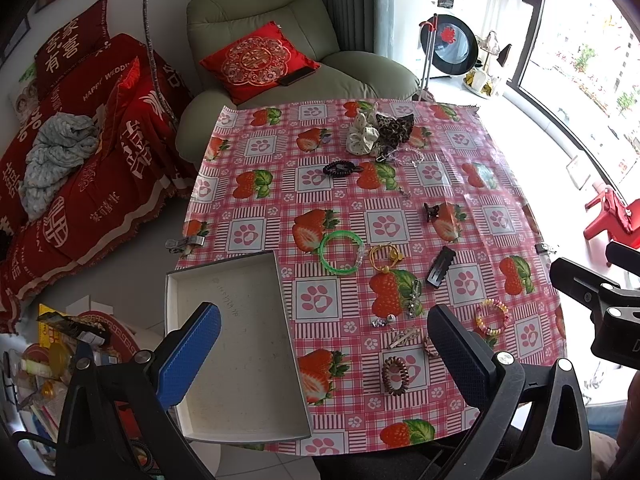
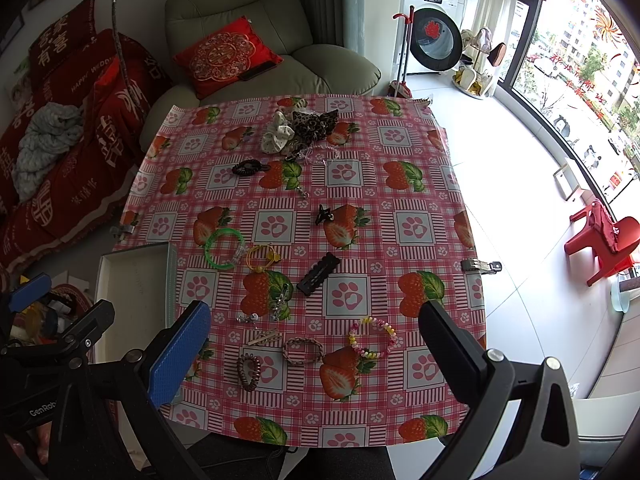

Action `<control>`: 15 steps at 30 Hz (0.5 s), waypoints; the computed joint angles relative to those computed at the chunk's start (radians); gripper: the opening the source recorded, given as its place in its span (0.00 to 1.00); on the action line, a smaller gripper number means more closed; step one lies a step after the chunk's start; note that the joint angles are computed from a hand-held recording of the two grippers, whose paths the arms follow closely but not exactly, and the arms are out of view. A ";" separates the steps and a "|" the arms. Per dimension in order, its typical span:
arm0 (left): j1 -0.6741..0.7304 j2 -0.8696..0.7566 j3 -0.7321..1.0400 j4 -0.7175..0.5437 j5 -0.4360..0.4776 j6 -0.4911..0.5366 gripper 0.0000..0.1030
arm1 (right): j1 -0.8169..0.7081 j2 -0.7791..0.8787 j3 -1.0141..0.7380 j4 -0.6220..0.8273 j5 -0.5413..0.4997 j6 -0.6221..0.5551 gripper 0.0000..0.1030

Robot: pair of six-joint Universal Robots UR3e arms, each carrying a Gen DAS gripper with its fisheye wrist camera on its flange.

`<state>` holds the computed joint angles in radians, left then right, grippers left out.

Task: Organize jewelry

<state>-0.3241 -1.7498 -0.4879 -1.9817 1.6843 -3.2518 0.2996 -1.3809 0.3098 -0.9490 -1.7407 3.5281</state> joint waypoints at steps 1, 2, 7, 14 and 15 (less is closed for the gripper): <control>0.000 0.001 -0.001 0.000 0.000 -0.001 1.00 | 0.002 0.002 -0.003 0.001 -0.001 0.002 1.00; -0.001 0.000 0.000 0.000 0.001 -0.001 1.00 | 0.002 0.002 -0.003 0.001 -0.001 0.001 1.00; -0.001 0.005 -0.011 0.005 0.000 -0.001 1.00 | 0.002 0.001 -0.002 0.001 -0.001 0.002 1.00; -0.001 0.004 -0.008 0.003 0.001 -0.002 1.00 | 0.002 0.001 -0.001 0.001 -0.002 0.002 1.00; -0.001 -0.001 0.000 -0.001 0.001 -0.002 1.00 | 0.002 0.001 -0.001 0.000 -0.001 0.001 1.00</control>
<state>-0.3255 -1.7505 -0.4877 -1.9829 1.6852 -3.2539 0.3016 -1.3803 0.3092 -0.9486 -1.7420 3.5294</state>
